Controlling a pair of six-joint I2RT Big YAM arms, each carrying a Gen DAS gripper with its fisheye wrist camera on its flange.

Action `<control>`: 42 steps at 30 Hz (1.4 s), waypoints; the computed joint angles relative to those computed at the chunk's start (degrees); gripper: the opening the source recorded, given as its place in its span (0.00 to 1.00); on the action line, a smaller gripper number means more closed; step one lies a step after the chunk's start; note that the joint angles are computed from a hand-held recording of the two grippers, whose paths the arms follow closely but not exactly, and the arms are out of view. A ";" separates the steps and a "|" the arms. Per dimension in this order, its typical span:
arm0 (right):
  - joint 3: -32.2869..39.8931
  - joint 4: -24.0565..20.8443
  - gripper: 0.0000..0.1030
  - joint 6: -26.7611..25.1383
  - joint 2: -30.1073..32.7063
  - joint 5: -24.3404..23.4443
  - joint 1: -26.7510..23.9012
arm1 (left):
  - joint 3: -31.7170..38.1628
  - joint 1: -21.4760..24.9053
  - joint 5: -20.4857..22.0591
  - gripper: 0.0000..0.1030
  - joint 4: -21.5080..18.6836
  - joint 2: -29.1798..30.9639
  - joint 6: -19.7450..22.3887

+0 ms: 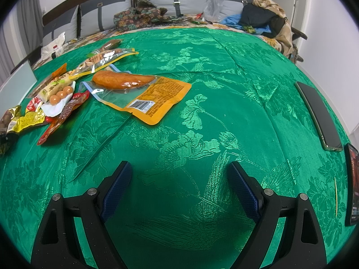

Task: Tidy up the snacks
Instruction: 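Lift the dried longan bag with the left tool and hold it up, then grasp the red snack pack with the right tool while the left tool holds the longan bag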

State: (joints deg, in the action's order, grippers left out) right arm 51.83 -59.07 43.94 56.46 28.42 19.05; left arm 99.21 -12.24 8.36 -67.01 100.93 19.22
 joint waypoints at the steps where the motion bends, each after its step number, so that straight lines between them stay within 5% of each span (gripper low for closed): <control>1: 0.00 0.00 0.88 0.00 0.00 0.00 0.00 | -1.14 -0.14 0.58 0.76 1.34 -1.01 0.53; 3: 0.00 0.00 0.88 0.00 0.00 0.00 0.00 | -3.16 -0.32 -0.05 0.65 3.03 -2.75 1.24; 12: -0.02 0.01 0.87 -0.40 -0.20 -0.30 0.11 | -17.86 4.76 7.67 0.64 7.56 -14.62 -1.87; 14: -0.53 1.82 0.87 0.01 -2.25 -4.72 0.28 | -20.62 5.90 8.68 0.64 8.76 -17.29 -2.30; 18: -1.85 12.46 0.87 3.06 -4.93 -15.21 0.90 | -24.87 7.65 11.06 0.64 10.83 -21.00 -3.10; 21: 0.37 17.91 0.85 4.05 0.17 -25.31 -1.74 | -26.40 8.20 12.98 0.64 11.26 -22.13 -2.79; 25: 3.85 21.24 0.83 6.22 7.28 -29.84 -4.64 | -28.48 7.80 14.49 0.64 12.48 -24.02 -1.07; 26: 5.00 21.62 0.77 6.70 8.73 -30.58 -5.08 | -28.89 7.63 14.89 0.64 12.52 -24.25 -0.46; 28: 5.82 23.31 0.20 7.64 10.57 -35.41 -6.28 | -29.31 7.49 15.21 0.64 12.00 -24.30 0.34; 29: 6.23 22.43 0.10 7.86 11.70 -37.44 -6.88 | -29.22 7.45 15.41 0.64 11.73 -24.21 0.55; 36: 2.76 24.28 0.06 10.82 6.85 -39.36 -6.12 | -29.35 8.08 17.68 0.64 11.57 -24.73 0.67; 39: 2.21 17.55 0.08 7.91 3.05 -41.15 -6.85 | -29.42 8.22 18.37 0.64 11.46 -24.63 0.62; 41: 5.58 5.96 0.21 1.86 3.52 -33.99 -5.33 | -29.36 8.02 18.68 0.64 11.53 -24.48 0.33; 42: 6.77 2.92 0.55 0.36 3.97 -31.43 -4.71 | -29.33 7.97 18.83 0.64 11.58 -24.40 0.29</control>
